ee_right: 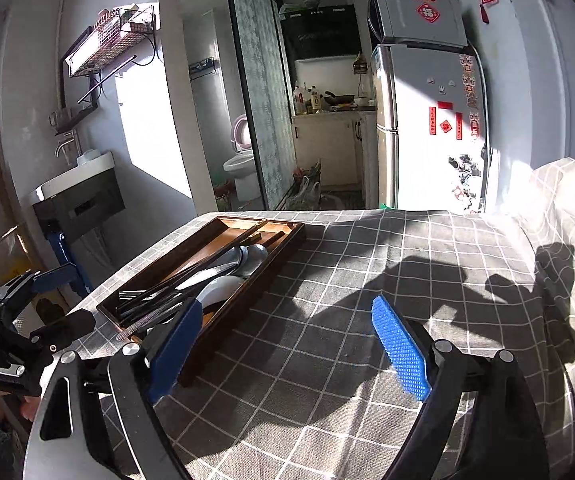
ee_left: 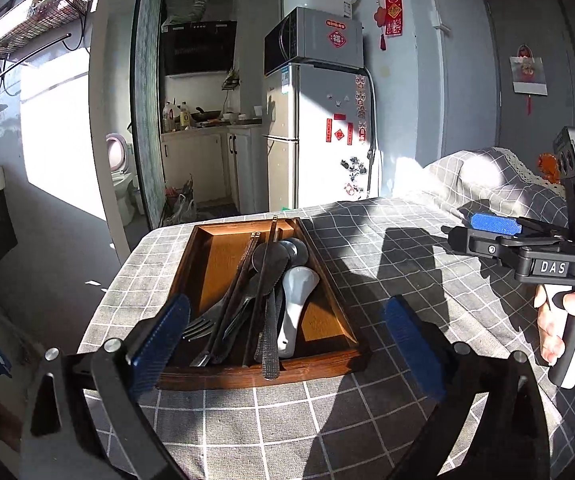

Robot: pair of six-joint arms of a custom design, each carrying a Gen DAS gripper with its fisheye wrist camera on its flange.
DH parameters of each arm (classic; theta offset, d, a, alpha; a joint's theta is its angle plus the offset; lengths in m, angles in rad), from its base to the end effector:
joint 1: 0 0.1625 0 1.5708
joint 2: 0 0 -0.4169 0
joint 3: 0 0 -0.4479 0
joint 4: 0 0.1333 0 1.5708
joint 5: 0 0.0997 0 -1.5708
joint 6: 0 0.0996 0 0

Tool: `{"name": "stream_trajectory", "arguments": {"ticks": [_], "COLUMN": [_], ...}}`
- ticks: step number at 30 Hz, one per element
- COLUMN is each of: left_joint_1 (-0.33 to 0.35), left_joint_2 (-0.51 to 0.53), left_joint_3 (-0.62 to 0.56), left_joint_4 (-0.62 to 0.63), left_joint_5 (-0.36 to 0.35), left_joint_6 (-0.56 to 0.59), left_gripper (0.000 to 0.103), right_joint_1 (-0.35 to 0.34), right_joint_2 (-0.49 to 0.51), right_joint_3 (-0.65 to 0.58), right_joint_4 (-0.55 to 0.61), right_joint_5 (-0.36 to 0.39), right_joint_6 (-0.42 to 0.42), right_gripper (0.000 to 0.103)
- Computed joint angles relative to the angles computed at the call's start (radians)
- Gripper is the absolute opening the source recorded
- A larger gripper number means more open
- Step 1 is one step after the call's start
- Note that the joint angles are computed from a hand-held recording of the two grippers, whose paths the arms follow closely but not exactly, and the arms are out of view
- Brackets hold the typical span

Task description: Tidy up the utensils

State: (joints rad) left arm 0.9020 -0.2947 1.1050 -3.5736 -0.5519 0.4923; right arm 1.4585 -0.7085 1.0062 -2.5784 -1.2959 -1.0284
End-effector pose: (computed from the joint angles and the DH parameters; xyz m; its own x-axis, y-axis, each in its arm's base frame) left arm -0.3206 -0.7574 0.0325 -0.6867 -0.1237 -0.7164 0.6281 0.3952 -0.6703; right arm 0.0604 -0.8953 0.2947 -0.5767 -0.6806 0.4519 -0.7922 0.3308 -0.5128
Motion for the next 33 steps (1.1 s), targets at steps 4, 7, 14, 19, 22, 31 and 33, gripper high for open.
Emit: {"name": "stream_trajectory", "arguments": {"ticks": [4,7,14,19,22,31,33], "left_joint_1": [-0.007,-0.009,-0.015,-0.018,-0.019,-0.020,-0.022], "left_joint_2": [0.013,0.019,0.032,0.049,0.047,0.053,0.059], "left_joint_3": [0.009,0.007,-0.005,-0.021,-0.016,-0.024,-0.033], "left_joint_4": [-0.081,-0.106,-0.135,-0.226,-0.242,-0.258,-0.268], "left_joint_5": [-0.008,-0.009,-0.005,0.000,-0.005,0.006,0.017], "left_joint_6": [0.030,0.054,0.086,0.145,0.150,0.161,0.170], "left_gripper": [0.100,0.100,0.100,0.100,0.100,0.100,0.100], "right_joint_1": [-0.030,-0.041,-0.040,-0.037,-0.038,-0.038,-0.038], "right_joint_2": [-0.043,-0.063,-0.079,-0.075,-0.075,-0.076,-0.079], "right_joint_3": [0.057,0.090,0.151,0.164,0.168,0.171,0.174], "right_joint_4": [-0.038,-0.047,-0.167,-0.233,-0.242,-0.243,-0.235], "right_joint_5": [0.103,0.124,0.074,0.046,0.047,0.048,0.053], "right_joint_6": [-0.048,-0.068,-0.075,-0.057,-0.059,-0.058,-0.064], "right_gripper": [0.091,0.091,0.100,0.100,0.100,0.100,0.100]}}
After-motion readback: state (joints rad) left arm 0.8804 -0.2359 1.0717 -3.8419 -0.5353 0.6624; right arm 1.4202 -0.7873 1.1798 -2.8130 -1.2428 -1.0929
